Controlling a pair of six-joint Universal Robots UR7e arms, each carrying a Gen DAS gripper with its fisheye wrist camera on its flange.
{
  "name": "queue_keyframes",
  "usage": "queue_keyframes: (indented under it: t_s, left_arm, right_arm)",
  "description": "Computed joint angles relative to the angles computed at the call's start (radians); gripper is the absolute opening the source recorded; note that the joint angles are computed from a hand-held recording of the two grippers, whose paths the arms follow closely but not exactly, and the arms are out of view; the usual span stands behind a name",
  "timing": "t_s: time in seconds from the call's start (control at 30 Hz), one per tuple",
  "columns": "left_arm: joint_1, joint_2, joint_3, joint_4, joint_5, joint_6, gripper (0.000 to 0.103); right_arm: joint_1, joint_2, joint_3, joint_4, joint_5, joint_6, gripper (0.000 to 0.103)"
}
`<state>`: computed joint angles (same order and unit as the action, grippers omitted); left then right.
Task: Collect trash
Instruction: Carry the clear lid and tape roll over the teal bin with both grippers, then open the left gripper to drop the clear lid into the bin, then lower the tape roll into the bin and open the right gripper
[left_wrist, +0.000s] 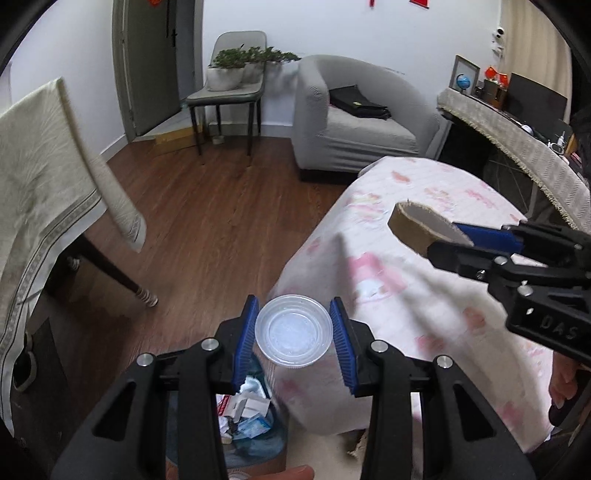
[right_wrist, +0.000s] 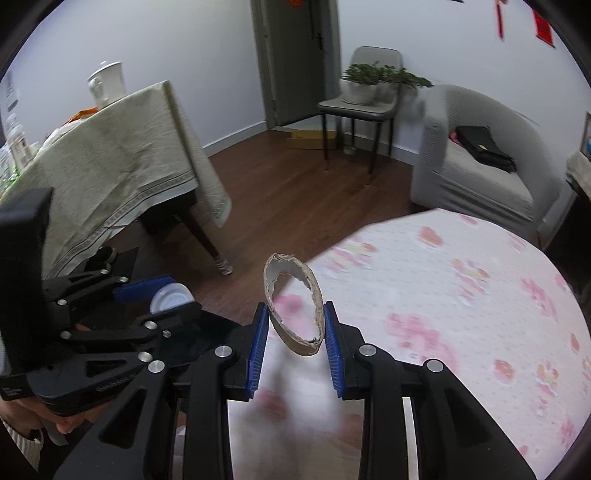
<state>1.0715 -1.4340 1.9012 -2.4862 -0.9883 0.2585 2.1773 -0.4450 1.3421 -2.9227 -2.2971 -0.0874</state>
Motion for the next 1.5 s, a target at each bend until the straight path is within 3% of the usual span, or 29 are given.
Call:
queue_keyframes:
  t_s: [0.53, 1.0, 1.03, 1.07, 1.1, 1.23, 1.5]
  left_arm:
    - [0.183, 0.019, -0.040, 0.067, 0.028, -0.007, 0.042]
    - [0.327, 0.052, -0.050, 0.150, 0.085, 0.012, 0.042]
    - [0.329, 0.052, -0.049, 0.155, 0.085, 0.011, 0.045]
    - [0.334, 0.049, -0.048, 0.158, 0.085, 0.014, 0.059]
    - [0.338, 0.045, -0.047, 0.157, 0.075, 0.019, 0.062]
    - [0.344, 0.033, -0.047, 0.145, 0.071, 0.040, 0.068]
    - [0.347, -0.006, -0.066, 0.121, 0.045, 0.036, 0.068]
  right_arm:
    - [0.019, 0.171, -0.236, 0.165, 0.063, -0.005, 0.030]
    - [-0.001, 0.309, -0.426, 0.363, 0.092, 0.068, 0.030]
    - [-0.004, 0.322, -0.443, 0.385, 0.096, 0.076, 0.030]
    - [-0.006, 0.329, -0.452, 0.398, 0.098, 0.080, 0.030]
    - [-0.009, 0.346, -0.473, 0.426, 0.100, 0.088, 0.030]
    - [-0.019, 0.394, -0.536, 0.497, 0.103, 0.106, 0.030]
    - [-0.040, 0.468, -0.623, 0.600, 0.105, 0.136, 0.030]
